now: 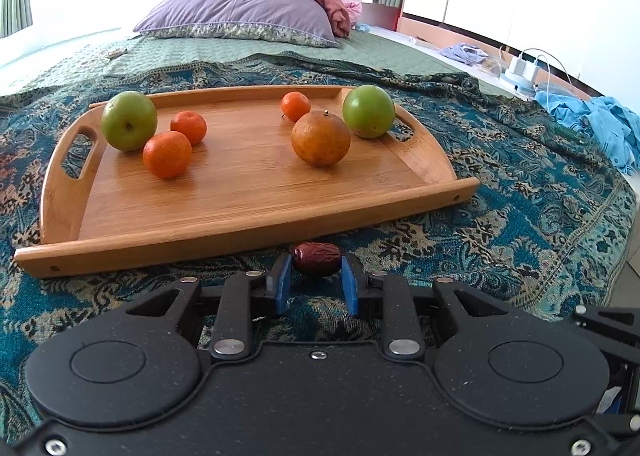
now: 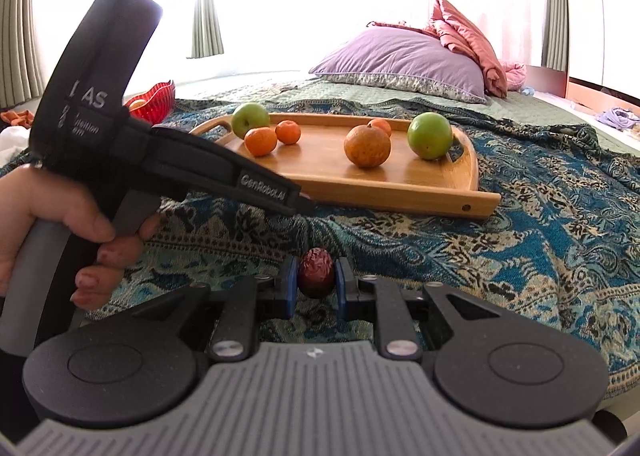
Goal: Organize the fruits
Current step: 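Grasp the other red date on the cloth with the left gripper, then carry both red dates over the wooden tray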
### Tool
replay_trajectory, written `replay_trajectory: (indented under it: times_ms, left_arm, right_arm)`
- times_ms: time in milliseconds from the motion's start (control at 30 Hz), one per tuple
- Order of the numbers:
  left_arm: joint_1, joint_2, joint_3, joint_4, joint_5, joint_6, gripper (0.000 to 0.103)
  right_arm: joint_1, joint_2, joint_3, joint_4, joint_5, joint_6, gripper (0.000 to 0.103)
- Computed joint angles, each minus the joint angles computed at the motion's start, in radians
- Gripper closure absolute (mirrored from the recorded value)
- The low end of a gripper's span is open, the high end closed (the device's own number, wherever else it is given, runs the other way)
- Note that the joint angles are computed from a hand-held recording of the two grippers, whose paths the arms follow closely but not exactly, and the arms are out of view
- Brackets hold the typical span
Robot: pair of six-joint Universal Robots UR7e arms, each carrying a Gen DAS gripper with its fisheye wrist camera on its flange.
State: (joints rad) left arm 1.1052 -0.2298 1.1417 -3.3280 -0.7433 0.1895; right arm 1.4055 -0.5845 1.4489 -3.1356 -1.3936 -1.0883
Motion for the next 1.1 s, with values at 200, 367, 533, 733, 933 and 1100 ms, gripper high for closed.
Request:
replay_trajectory:
  times_ms: [200, 367, 533, 733, 933, 1100]
  left_arm:
    - [-0.007, -0.005, 0.027, -0.043, 0.007, 0.016, 0.078]
    - [-0.011, -0.009, 0.043, -0.064, 0.014, 0.015, 0.078]
    - [-0.016, -0.012, 0.056, -0.091, 0.022, 0.024, 0.078]
    - [-0.021, -0.017, 0.072, -0.115, 0.033, 0.027, 0.078]
    - [-0.029, -0.031, 0.112, -0.153, 0.039, 0.028, 0.077]
    - [-0.049, -0.046, 0.165, -0.207, 0.048, 0.039, 0.077]
  right_arm:
    - [0.001, 0.002, -0.005, -0.012, 0.007, 0.012, 0.079]
    - [0.002, 0.005, -0.01, -0.022, 0.01, 0.015, 0.079]
    - [0.002, 0.008, -0.011, -0.034, 0.013, 0.021, 0.079]
    - [0.003, 0.008, -0.012, -0.041, 0.015, 0.022, 0.079]
    - [-0.003, -0.006, 0.012, -0.035, 0.007, -0.008, 0.076]
    - [-0.012, -0.009, 0.03, -0.073, -0.001, -0.016, 0.071]
